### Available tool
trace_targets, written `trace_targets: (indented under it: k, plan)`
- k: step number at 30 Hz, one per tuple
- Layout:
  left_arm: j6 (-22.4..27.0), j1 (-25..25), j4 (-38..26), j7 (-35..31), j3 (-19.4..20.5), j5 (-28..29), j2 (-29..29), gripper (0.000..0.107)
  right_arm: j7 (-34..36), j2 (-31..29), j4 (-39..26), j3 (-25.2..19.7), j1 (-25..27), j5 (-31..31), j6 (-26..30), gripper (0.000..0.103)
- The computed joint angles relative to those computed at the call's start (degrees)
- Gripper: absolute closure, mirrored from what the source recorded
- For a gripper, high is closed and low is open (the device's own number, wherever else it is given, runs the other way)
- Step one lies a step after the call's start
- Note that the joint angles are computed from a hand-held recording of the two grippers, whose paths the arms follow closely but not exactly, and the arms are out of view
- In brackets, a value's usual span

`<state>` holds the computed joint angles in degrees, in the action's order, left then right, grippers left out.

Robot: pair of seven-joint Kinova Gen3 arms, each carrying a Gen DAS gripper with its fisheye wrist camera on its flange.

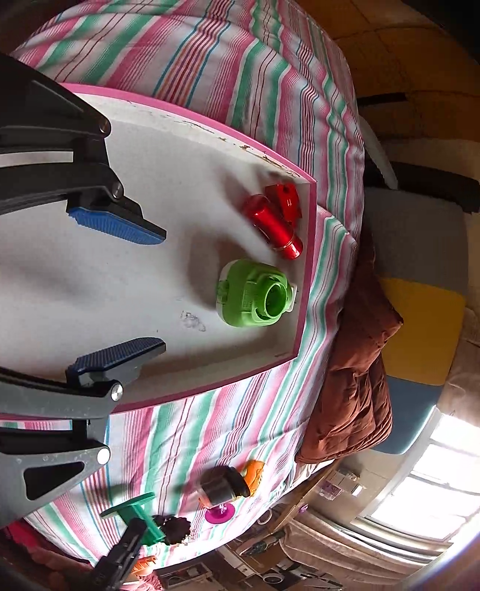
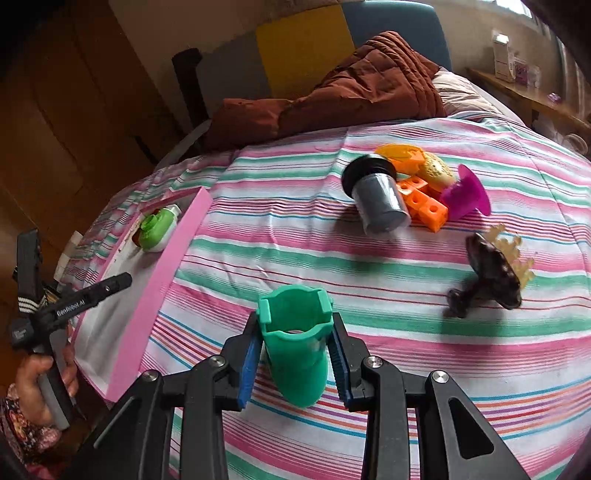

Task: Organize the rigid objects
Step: 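Carry the green stand into the tray beside the juicer, open right gripper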

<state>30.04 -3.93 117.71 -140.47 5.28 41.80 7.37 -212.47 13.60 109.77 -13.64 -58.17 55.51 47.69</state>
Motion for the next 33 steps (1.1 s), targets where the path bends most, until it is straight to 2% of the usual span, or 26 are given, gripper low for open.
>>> trace_targets:
  k: [5,12,21,24,27,33]
  plan:
    - [-0.24,-0.82,1.06,-2.47,-0.37,1.32,-0.65,0.054,9.04,3.85,-8.16,1.5,1.82,-2.26,-2.13,0.068]
    - [-0.92,-1.98,2.51,-6.81,-1.27,4.55,-1.39,0.054,19.03,9.51,-19.81,5.39,1.75,-7.32,-4.02,0.068]
    - [-2.23,-1.43,3.58,-4.59,-1.94,3.61,-2.21,0.054,22.94,18.29,-35.59,11.05,1.82,-18.08,-1.94,0.068]
    - [-2.25,-1.34,3.88,-4.74,-2.11,3.3,-2.56,0.054,24.95,22.35,-43.0,11.89,1.78,-20.5,3.22,0.068]
    - [-1.81,-1.56,3.69,-4.17,-2.56,2.82,-2.53,0.054,28.78,26.56,-50.96,16.43,-0.52,-24.34,10.21,0.068]
    - [-0.39,-2.72,2.57,-2.11,-3.34,2.97,-2.19,0.054,33.13,33.3,-63.35,18.07,-0.54,-25.4,21.24,0.068]
